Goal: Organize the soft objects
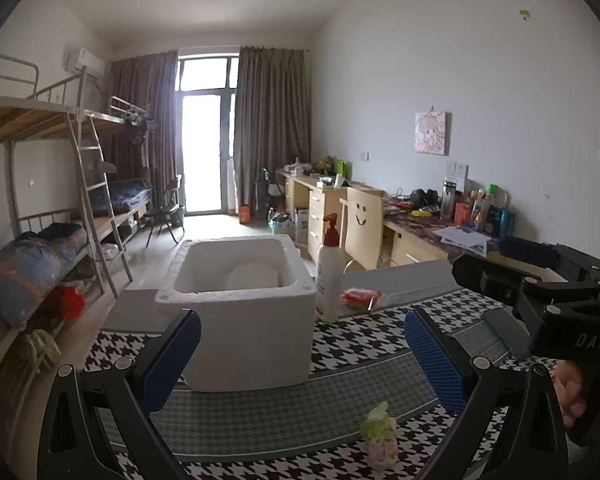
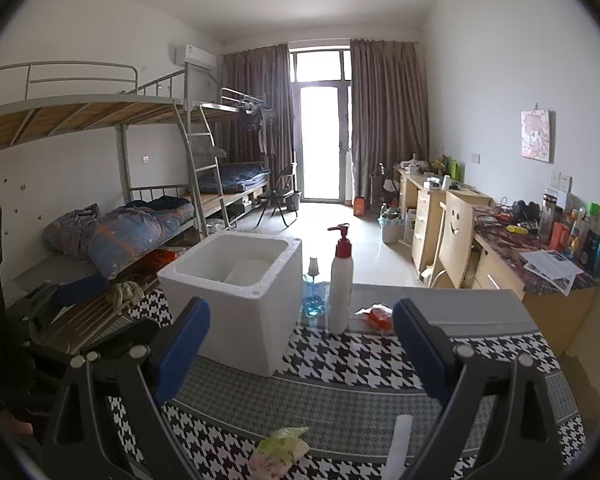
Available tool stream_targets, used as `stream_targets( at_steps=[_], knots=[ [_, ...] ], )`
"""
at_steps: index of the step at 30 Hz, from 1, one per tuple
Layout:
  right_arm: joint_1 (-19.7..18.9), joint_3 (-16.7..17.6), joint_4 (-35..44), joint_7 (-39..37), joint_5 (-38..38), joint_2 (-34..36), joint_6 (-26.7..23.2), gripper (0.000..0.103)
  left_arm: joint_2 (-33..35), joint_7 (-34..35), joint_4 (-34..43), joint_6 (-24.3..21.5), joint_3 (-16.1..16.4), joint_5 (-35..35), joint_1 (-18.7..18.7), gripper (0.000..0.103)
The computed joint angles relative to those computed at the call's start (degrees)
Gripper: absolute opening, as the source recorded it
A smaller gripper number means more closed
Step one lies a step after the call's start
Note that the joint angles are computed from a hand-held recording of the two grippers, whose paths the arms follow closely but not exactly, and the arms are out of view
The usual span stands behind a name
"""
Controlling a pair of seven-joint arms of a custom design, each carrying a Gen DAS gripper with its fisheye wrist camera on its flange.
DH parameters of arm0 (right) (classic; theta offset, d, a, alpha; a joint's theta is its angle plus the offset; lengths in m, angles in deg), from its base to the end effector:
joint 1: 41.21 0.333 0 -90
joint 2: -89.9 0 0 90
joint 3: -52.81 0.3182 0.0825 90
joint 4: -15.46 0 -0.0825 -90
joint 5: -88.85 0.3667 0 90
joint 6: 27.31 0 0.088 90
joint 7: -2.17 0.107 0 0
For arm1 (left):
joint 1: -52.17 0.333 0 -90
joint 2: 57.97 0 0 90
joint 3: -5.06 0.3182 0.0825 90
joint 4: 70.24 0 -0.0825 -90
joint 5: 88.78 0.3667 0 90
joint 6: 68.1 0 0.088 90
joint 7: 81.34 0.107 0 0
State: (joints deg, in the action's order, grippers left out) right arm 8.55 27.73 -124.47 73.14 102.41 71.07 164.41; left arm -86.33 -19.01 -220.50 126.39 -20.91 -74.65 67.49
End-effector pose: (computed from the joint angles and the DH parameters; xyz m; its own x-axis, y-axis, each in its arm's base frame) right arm 0.4462 0.1519 0.5677 0.4292 -0.9028 -0.0266 -0.3422 -0.1353 -0.9299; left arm 0.3991 -0.1299 0.5493 -0.1090 -0.9932 0.0401 -0.3538 0.0010 -0.9353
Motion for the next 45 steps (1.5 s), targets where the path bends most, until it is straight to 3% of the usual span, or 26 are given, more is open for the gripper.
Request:
stream_targets(
  at_steps=[8, 13, 16, 18, 28, 34, 41, 45],
  knots=[
    [-5.3, 4.1, -1.6, 1.2, 0.2, -0.4, 0.5, 0.095, 1.1, -0.1, -0.5, 0.2, 0.5, -0.1, -1.9, 0.102],
    [-11.8, 9.6, -3.2, 2.4, 0.4, -0.4, 1.4, 0.095, 1.6, 0.0, -0.9, 0.8, 0.0, -0.5, -2.5, 0.102],
    [-13.0, 10.1, -3.8, 3.2, -0.1, -0.6, 1.2, 0.095, 1.2, 0.4, -1.4, 1.2, -1.7, -0.9, -1.4, 0.102],
    [-11.7, 8.4, -4.3, 3.7, -0.7, -1.0, 1.2, 0.095, 1.2, 0.5, -1.6, 1.1, -2.5, -1.5, -1.0, 0.102],
    [-18.8, 13.8, -6.6, 5.3, -0.6, -0.7, 2.6, 0.095, 3.2, 1.2, -2.1, 1.0, 0.5, -0.8, -5.7, 0.102],
    [-21.9, 16.2, -7.6, 6.7, -0.4, -0.7, 1.4, 0.095, 5.3, 1.2, -2.1, 0.2, 5.2, 0.1, -11.0, 0.102],
    [-22.0, 15.6, -8.5, 7.0, 0.1, -0.1, 0.6, 0.095, 6.6, 0.5, -1.9, -1.6, 5.0, 0.6, -11.6, 0.102],
    [-25.4, 18.7, -8.6, 6.7, 1.1, 0.5, -0.1, 0.095, 7.4, 0.2, -1.8, -2.2, 5.4, 1.1, -12.2, 0.102]
  ],
)
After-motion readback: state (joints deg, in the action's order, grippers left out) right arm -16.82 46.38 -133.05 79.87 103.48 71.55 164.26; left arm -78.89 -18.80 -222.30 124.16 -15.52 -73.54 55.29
